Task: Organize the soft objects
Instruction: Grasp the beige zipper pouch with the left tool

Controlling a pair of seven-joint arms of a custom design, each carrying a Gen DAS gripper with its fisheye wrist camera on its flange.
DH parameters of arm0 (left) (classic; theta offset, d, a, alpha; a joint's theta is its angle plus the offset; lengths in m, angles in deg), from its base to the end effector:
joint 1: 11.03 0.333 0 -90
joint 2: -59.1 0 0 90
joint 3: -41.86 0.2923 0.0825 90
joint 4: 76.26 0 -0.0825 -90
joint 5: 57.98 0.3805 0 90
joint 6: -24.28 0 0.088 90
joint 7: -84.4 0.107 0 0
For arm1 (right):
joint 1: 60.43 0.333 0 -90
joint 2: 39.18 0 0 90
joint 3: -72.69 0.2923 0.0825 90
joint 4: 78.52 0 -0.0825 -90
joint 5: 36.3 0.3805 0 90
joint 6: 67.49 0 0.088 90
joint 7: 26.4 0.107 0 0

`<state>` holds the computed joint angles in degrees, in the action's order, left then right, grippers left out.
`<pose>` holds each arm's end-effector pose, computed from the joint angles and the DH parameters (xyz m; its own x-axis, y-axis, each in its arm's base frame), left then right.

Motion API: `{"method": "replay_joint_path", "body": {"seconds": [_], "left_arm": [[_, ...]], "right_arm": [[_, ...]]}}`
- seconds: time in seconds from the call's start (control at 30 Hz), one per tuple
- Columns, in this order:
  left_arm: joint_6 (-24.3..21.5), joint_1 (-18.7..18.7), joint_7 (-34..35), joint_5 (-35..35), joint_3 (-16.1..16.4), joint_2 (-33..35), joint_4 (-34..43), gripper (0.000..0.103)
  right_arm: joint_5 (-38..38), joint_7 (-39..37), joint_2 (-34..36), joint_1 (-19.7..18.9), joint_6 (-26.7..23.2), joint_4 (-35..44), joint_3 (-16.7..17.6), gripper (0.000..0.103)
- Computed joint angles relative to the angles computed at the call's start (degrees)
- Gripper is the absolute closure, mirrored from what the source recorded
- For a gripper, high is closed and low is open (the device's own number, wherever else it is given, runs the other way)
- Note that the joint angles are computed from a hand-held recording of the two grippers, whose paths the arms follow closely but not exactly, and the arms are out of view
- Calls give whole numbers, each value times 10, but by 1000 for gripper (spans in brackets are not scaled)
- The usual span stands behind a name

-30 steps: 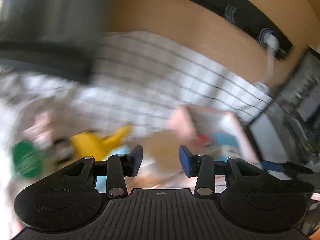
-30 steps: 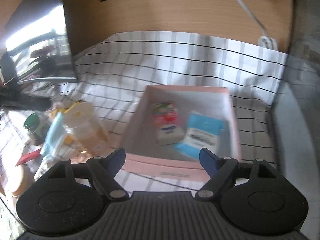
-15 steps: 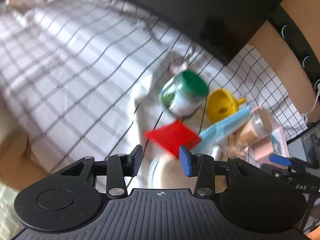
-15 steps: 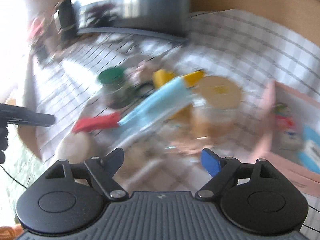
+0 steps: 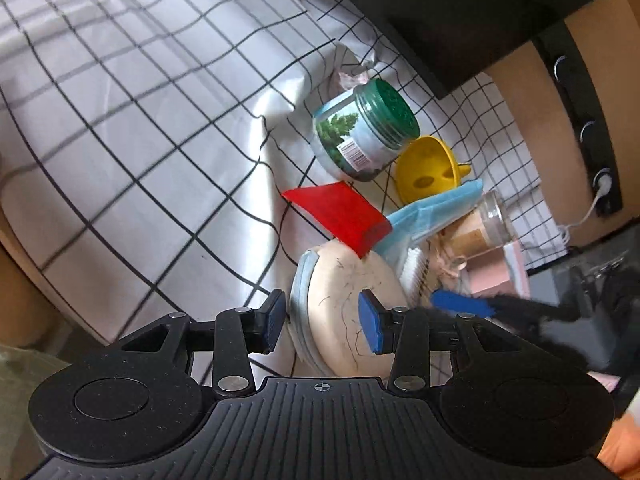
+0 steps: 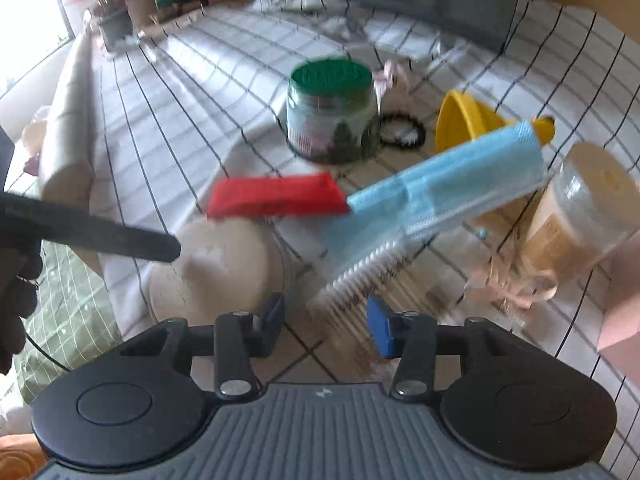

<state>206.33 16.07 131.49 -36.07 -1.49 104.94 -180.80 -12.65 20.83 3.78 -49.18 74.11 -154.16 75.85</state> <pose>0.6626 -0.1465 0.2723 0.1876 -0.7176 0.6707 -0.7745 -0.5281 -0.3483 0.7349 0.1769 0.3172 0.6572 -0.7509 -0.0654 -0.6734 -0.5459 -0.4985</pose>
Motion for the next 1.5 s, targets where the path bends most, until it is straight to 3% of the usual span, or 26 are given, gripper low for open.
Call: {"method": "replay_joint_path", "body": {"seconds": [0.03, 0.2, 0.47, 0.6, 0.63, 0.9, 1.0, 1.07, 1.2, 1.27, 1.33, 1.37, 1.43, 1.5], "left_arm": [[4, 10, 8, 2, -13, 16, 4, 57], [-8, -20, 10, 6, -1, 44, 52, 45], [-28, -92, 23, -23, 60, 4, 77, 39], [-59, -114, 51, -39, 67, 7, 100, 20], [-59, -120, 55, -45, 71, 6, 101, 20], [-59, -157, 57, -78, 103, -35, 85, 31], [-47, -138, 71, -84, 80, -43, 71, 42], [-61, -117, 84, -91, 51, -31, 76, 42], [-122, -171, 81, -109, 97, -19, 124, 44], [-127, -187, 80, -124, 110, -15, 133, 55], [-118, -187, 92, -138, 109, -20, 126, 57], [-118, -191, 91, -142, 113, -26, 123, 57], [-117, -207, 81, -145, 135, -45, 112, 57], [-104, -211, 70, -150, 146, -65, 93, 57]], "right_arm": [[2, 0, -2, -1, 3, -5, 0, 57], [12, -6, -4, -7, 5, -9, 4, 57], [28, -51, -24, -15, 45, -52, 13, 57], [53, -79, -28, -28, 51, -62, 25, 57], [61, -88, -29, -34, 51, -64, 28, 57], [114, -117, -32, -55, 48, -73, 38, 57], [127, -131, -32, -62, 38, -72, 42, 57], [135, -140, -33, -65, 35, -74, 44, 57], [152, -171, -38, -70, 41, -86, 50, 57], [160, -178, -40, -70, 48, -90, 49, 57], [161, -177, -43, -70, 47, -93, 45, 56], [160, -173, -46, -69, 45, -94, 42, 53], [172, -176, -53, -76, 51, -97, 44, 32], [189, -175, -59, -77, 78, -102, 47, 27]]}}
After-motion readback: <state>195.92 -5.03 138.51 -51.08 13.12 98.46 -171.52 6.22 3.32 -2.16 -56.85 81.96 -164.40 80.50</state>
